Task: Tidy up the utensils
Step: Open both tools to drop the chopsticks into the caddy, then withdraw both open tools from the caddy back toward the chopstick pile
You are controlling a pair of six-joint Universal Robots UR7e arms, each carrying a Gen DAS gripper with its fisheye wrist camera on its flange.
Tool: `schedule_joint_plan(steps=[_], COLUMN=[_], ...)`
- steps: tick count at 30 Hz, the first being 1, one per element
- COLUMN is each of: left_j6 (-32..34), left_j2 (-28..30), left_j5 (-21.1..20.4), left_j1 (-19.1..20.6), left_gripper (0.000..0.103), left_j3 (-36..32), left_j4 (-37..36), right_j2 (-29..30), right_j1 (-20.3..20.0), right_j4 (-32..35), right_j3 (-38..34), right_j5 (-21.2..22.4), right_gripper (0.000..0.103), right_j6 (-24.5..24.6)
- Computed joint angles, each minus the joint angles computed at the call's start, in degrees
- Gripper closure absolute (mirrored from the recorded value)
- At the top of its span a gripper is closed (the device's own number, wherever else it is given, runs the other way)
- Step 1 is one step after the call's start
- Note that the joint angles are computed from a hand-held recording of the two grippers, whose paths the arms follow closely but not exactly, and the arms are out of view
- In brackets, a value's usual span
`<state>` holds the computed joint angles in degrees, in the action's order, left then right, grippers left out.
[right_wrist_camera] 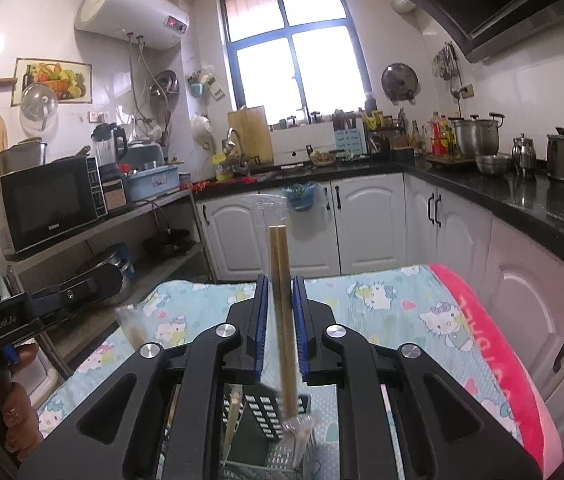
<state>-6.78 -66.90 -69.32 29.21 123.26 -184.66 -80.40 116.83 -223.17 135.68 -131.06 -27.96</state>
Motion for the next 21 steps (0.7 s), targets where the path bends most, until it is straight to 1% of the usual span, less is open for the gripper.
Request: schedule_joint_plan(steps=[1, 2, 3, 5, 7, 8, 10, 11, 13, 14, 16, 19, 21], left_j6=[-0.2, -0.5, -0.9, -1.4, -2.0, -2.3, -2.9, -3.3, -4.1, -4.6, -5.7, -7.1, -8.0], left_j2=[-0.2, -0.5, -0.8, -1.3, -2.2, -2.7, -3.8, -4.4, -5.6, -6.1, -7.3, -8.9, -9.7], left_j5=[-0.1, -0.1, 0.2, 0.4, 1.3, 1.8, 2.7, 3.4, 4.3, 4.6, 5.1, 5.8, 6.1], left_j1=[0.1, 0.2, 0.2, 0.0, -0.2, -0.4, -0.8, -0.9, -1.1, -1.2, -1.2, -1.2, -1.2], left_gripper=[0.089, 0.085, 0.077, 0.074, 0.061, 0.058, 0.045, 0.042, 0.029, 0.027, 0.018, 0.013, 0.011], left_j3=[0.2, 0.5, 0.7, 1.1, 1.6, 2.0, 2.7, 3.1, 3.8, 4.1, 4.6, 5.5, 5.8], left_j4=[0.4, 0.8, 1.3, 1.6, 2.0, 2.0, 2.0, 1.9, 2.2, 2.4, 3.4, 4.5, 5.3], right_j2=[-0.1, -0.2, -0.4, -0.8, -1.3, -1.6, -2.3, -2.5, -2.9, -3.2, -3.8, -4.5, -4.6], right_j1=[0.0, 0.0, 0.0, 0.1, 0.5, 0.7, 1.2, 1.4, 1.9, 2.2, 2.7, 3.3, 4.0], right_j4=[0.1, 0.1, -0.1, 0.4, 0.9, 1.2, 1.7, 1.8, 2.0, 2.4, 3.1, 4.2, 4.9], right_j3=[0.2, 0.4, 0.7, 1.1, 1.5, 1.6, 2.1, 2.2, 2.5, 2.6, 2.9, 3.4, 3.7], right_j5=[-0.1, -0.2, -0.2, -0.3, -1.0, -1.4, -1.9, -2.1, -2.7, -3.1, -3.8, -4.5, -5.3], right_gripper=[0.073, 0.070, 0.068, 0.068, 0.063, 0.062, 0.059, 0.058, 0.056, 0.055, 0.053, 0.051, 0.049], right_j6=[0.3, 0.6, 0.9, 1.2, 1.6, 1.7, 2.2, 2.3, 2.5, 2.6, 3.1, 4.1, 4.5])
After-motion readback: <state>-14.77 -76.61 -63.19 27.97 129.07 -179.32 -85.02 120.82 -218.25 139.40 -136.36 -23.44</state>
